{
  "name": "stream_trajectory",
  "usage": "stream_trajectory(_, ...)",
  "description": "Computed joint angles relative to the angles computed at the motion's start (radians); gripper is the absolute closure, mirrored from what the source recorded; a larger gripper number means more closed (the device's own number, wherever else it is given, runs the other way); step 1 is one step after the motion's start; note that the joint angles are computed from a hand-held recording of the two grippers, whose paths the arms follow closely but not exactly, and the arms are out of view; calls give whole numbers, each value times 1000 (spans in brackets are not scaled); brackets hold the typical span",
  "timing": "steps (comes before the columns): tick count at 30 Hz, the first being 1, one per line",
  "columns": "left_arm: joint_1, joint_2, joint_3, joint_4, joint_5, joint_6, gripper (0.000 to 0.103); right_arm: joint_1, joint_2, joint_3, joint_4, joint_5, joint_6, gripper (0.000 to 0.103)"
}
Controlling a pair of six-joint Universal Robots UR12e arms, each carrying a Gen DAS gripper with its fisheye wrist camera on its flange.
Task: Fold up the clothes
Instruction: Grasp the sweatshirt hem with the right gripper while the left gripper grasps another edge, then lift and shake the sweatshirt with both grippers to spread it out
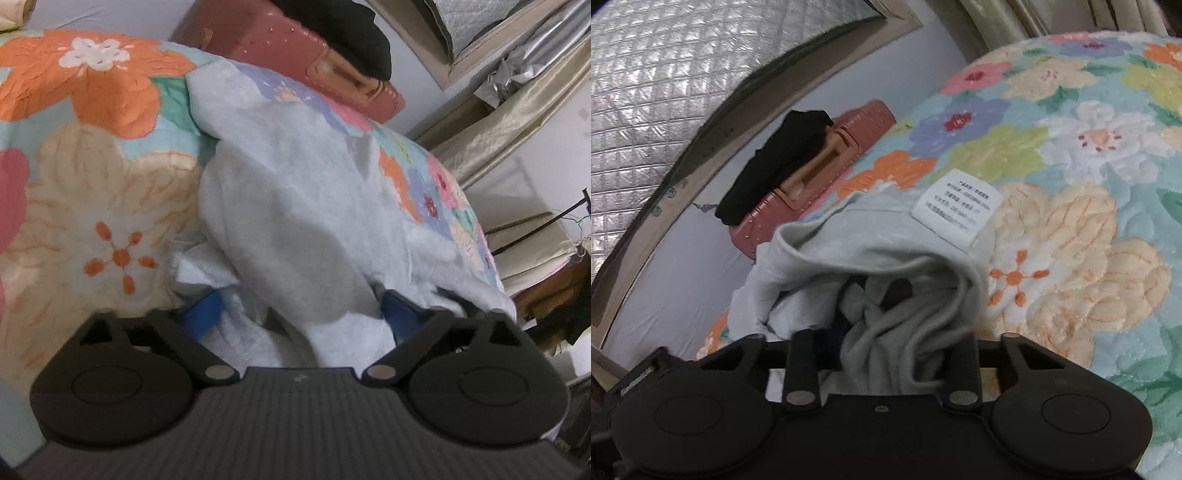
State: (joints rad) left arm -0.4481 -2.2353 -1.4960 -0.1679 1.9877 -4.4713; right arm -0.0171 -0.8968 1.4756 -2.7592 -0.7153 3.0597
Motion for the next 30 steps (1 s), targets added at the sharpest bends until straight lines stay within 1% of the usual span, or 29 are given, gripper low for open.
stream_trajectory(1, 3, -2, -5, 34, -15, 10, 43, -1, -1, 4, -10, 5, 0, 69)
stream_trajectory(2, 6, -5, -16, 93, -42, 11, 46, -3, -2, 9, -21, 11, -1, 71)
stream_trajectory(3, 11, -11, -30, 162, -70, 10, 52, -2, -3, 12, -27, 11, -5, 73)
stream_trajectory(4, 15, -17, -35, 214, -97, 13, 57, -3, -6, 15, -29, 12, -12, 74)
stream_trajectory(6, 20, -24, -38, 282, -141, 56, 64, -5, -13, 23, -32, 20, -22, 76)
stream_trajectory(7, 23, -29, -35, 314, -164, 84, 65, -7, -18, 26, -29, 33, -21, 77)
stream_trajectory(8, 23, -32, -30, 341, -177, 109, 67, -9, -22, 29, -28, 47, -20, 77)
stream_trajectory(9, 20, -32, -26, 352, -176, 134, 67, -13, -28, 36, -40, 63, -21, 78)
stream_trajectory(11, 18, -27, -13, 332, -174, 195, 67, -22, -43, 55, -80, 91, -19, 79)
stream_trajectory(14, 22, -9, -9, 279, -206, 215, 65, -42, -74, 95, -158, 104, 17, 81)
stream_trajectory(16, 24, 12, -13, 216, -260, 255, 54, -55, -104, 145, -233, 48, 47, 82)
stream_trajectory(17, 26, 20, -9, 180, -287, 279, 52, -59, -116, 168, -267, 16, 54, 82)
stream_trajectory(18, 25, 23, -4, 160, -297, 294, 49, -61, -124, 187, -282, -20, 52, 82)
stream_trajectory(19, 23, 25, -1, 141, -296, 303, 45, -63, -131, 205, -296, -56, 49, 82)
stream_trajectory(20, 20, 27, 7, 104, -286, 317, 44, -64, -134, 216, -292, -87, 39, 82)
stream_trajectory(21, 13, 30, 17, 47, -257, 339, 43, -65, -133, 219, -274, -100, 32, 82)
stream_trajectory(23, 1, 27, 46, -59, -205, 372, 43, -74, -125, 220, -253, -89, 63, 82)
stream_trajectory(24, -1, 23, 54, -80, -197, 373, 41, -78, -120, 218, -251, -74, 77, 82)
stream_trajectory(25, -1, 20, 62, -100, -197, 365, 36, -79, -117, 216, -254, -70, 78, 82)
stream_trajectory(26, -1, 25, 54, -115, -197, 358, 33, -77, -115, 212, -257, -72, 78, 82)
stream_trajectory(28, -4, 20, 65, -159, -186, 360, 16, -74, -111, 203, -254, -71, 73, 81)
stream_trajectory(29, -9, 19, 72, -184, -172, 367, 16, -72, -109, 197, -250, -72, 69, 81)
stream_trajectory(30, -11, 13, 78, -183, -158, 379, 18, -72, -106, 191, -243, -72, 66, 80)
